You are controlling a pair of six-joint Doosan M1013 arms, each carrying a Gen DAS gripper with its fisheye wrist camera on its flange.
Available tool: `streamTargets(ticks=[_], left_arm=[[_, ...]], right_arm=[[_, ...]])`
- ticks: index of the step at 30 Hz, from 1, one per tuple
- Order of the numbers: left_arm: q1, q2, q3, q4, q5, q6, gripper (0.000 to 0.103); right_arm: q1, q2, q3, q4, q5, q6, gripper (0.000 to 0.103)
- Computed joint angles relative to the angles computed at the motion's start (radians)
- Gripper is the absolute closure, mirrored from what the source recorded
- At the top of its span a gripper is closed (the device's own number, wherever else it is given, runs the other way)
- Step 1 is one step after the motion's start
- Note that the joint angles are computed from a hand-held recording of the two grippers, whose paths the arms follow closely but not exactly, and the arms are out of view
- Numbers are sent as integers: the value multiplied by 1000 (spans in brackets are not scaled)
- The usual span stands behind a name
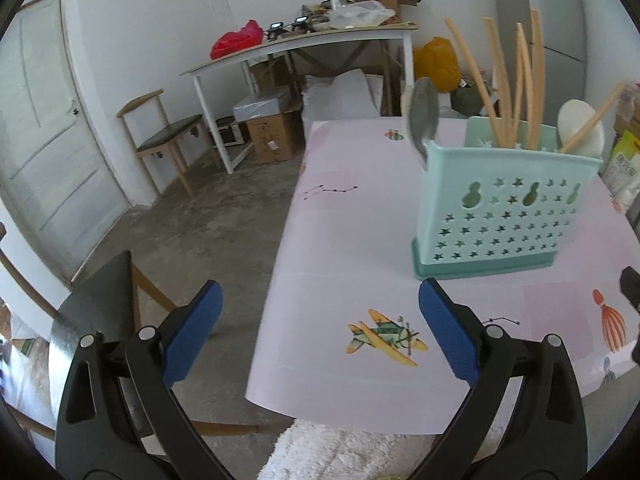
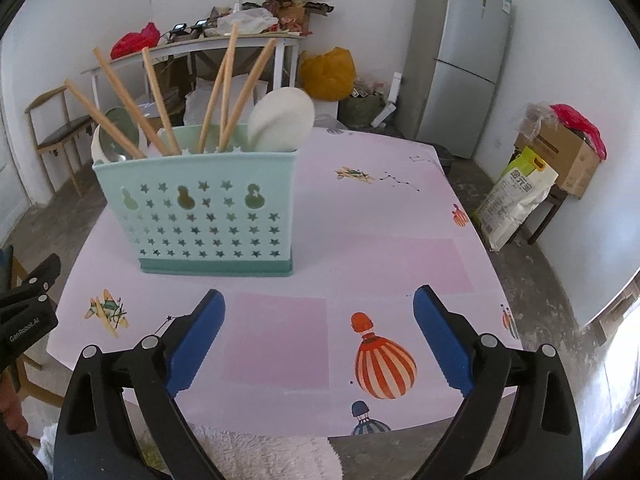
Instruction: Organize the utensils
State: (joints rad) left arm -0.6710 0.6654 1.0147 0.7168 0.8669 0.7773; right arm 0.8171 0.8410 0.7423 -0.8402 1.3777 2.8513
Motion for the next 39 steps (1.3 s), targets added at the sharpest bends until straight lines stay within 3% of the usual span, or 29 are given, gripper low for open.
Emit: streamTargets(ticks=[7, 39], left_arm=[[1, 0, -2, 49, 21, -54, 9], [9, -5, 5, 32, 23, -56, 9]], right_arm=[[-7, -5, 9, 6, 3, 23, 10], [-1, -4, 4, 0, 4, 12, 10]])
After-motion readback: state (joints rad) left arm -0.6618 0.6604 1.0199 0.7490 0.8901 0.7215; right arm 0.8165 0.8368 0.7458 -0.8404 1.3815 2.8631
